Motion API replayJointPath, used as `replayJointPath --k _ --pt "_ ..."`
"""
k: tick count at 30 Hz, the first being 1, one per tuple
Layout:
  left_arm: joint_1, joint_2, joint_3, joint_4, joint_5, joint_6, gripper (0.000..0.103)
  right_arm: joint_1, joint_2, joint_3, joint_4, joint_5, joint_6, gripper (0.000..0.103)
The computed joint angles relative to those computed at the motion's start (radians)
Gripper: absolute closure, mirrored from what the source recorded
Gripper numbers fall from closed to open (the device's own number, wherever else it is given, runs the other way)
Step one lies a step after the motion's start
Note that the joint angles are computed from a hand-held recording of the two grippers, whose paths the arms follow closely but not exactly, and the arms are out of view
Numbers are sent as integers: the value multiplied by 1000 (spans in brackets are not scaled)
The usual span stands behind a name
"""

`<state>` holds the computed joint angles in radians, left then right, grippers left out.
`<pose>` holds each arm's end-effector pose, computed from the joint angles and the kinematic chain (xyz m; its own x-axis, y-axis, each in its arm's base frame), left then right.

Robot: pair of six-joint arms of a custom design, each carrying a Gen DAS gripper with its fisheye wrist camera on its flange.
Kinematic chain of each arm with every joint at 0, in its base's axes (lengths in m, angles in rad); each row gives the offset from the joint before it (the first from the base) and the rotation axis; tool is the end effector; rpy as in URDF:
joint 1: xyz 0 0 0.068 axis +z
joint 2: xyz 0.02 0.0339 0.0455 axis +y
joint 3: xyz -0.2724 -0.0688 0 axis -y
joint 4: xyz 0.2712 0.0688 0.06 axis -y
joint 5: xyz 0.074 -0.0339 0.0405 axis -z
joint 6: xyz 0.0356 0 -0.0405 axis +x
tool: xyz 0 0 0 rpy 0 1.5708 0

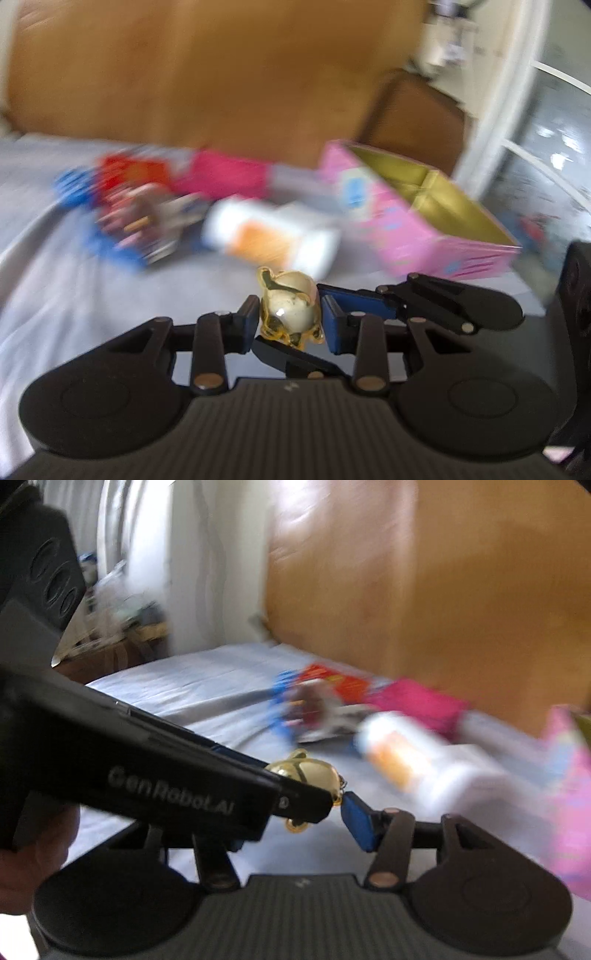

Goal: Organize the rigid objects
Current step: 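Carry the gold figurine in the left gripper into the pink tin, release, then move the open left gripper back over the items on the sheet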

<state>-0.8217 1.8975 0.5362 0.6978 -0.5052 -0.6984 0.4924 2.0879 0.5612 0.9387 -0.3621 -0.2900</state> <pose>0.2206 -0.2119 0.0539 -0.5663 -0.2173 -0.7950 0.0223 0.9602 -0.2783 0.2724 0.1604 0.0225 -0.2677 -0.4471 -0.8535 -0.8123 0.5811 -0.0496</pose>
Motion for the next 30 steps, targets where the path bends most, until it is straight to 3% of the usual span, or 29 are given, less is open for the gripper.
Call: replayJointPath --k 4,7,12,16,21,24,30 --pt "21 104 264 -35 63 185 65 -145 -32 -65 163 34 36 51" --pt "48 209 482 -79 153 276 62 -257 -46 -49 215 53 56 50" --pt "77 380 786 -224 244 259 62 -400 -14 82 112 39 123 50" --pt "62 456 910 -326 208 229 59 -451 38 155 46 23 122 50" --pt "50 459 923 -361 183 231 56 -461 83 170 65 9 132 44" --pt "50 389 834 -308 140 231 56 -459 88 156 102 7 132 41" --pt "74 17 356 -21 -66 265 46 -481 30 38 295 -16 183 36"
